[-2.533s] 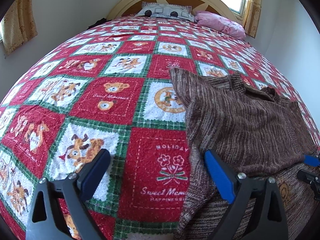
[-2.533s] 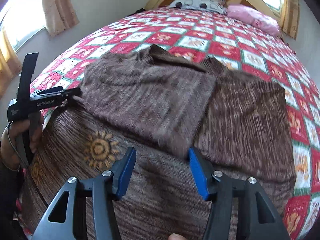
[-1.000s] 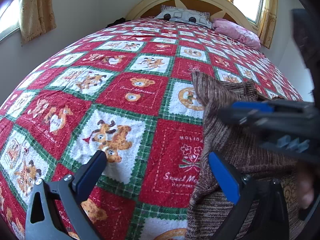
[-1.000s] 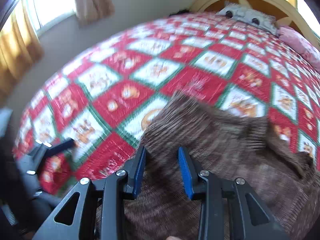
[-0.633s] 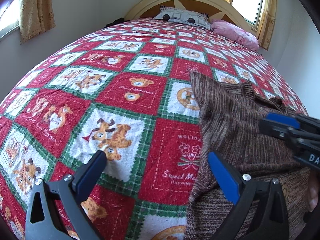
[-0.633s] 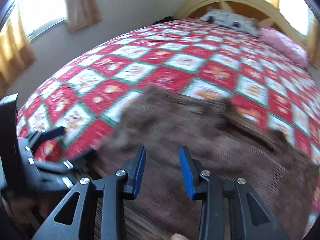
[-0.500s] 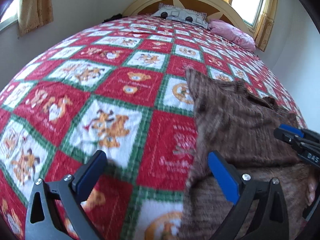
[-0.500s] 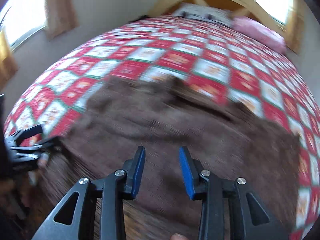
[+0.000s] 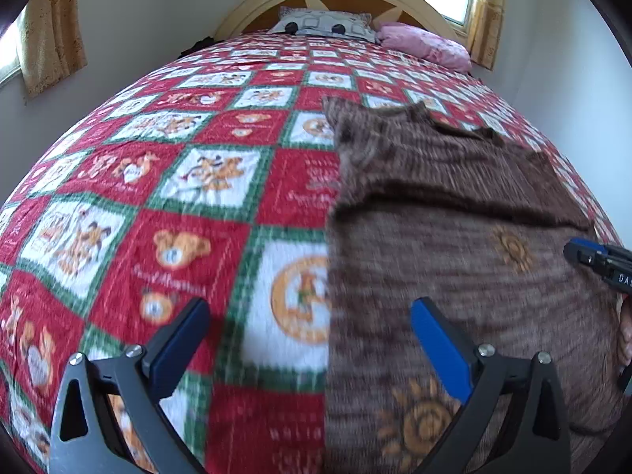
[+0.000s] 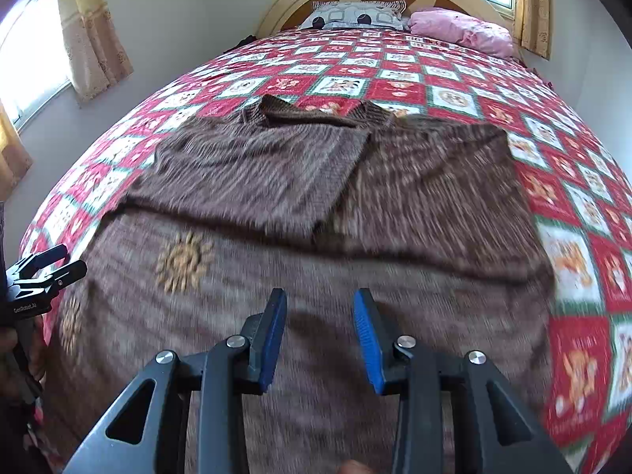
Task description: Fold small clothes
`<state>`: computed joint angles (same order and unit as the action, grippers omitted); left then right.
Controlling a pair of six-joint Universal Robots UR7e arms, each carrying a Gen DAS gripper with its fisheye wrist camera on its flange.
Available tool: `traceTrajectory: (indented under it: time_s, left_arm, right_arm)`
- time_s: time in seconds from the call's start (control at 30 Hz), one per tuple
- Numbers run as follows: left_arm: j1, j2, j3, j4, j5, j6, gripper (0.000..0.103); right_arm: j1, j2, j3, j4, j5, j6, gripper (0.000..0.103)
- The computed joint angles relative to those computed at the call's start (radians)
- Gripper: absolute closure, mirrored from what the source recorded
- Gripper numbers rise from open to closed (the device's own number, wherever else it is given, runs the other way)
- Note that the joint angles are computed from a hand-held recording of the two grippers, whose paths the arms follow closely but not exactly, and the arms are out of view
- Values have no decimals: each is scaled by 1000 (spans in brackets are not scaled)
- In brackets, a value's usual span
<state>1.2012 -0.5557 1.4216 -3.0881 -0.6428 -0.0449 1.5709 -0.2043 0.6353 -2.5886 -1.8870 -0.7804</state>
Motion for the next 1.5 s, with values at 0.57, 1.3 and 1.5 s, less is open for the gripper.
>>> traceTrajectory:
  time_s: [0.57,1.3,1.5]
  left_arm:
    - [-90,-71,256,-39,-7,-28,0]
    - [-137,-163,449,56,-30,-241,4]
    - [-147,-178,479,53,-43,-250,7]
  right_arm:
    - [-49,-316,668,-420,-22,-66,56]
    - [-108,-504,1018,-636,-6,-146,55]
    - [-127,-544,1077,-668,25,-153,55]
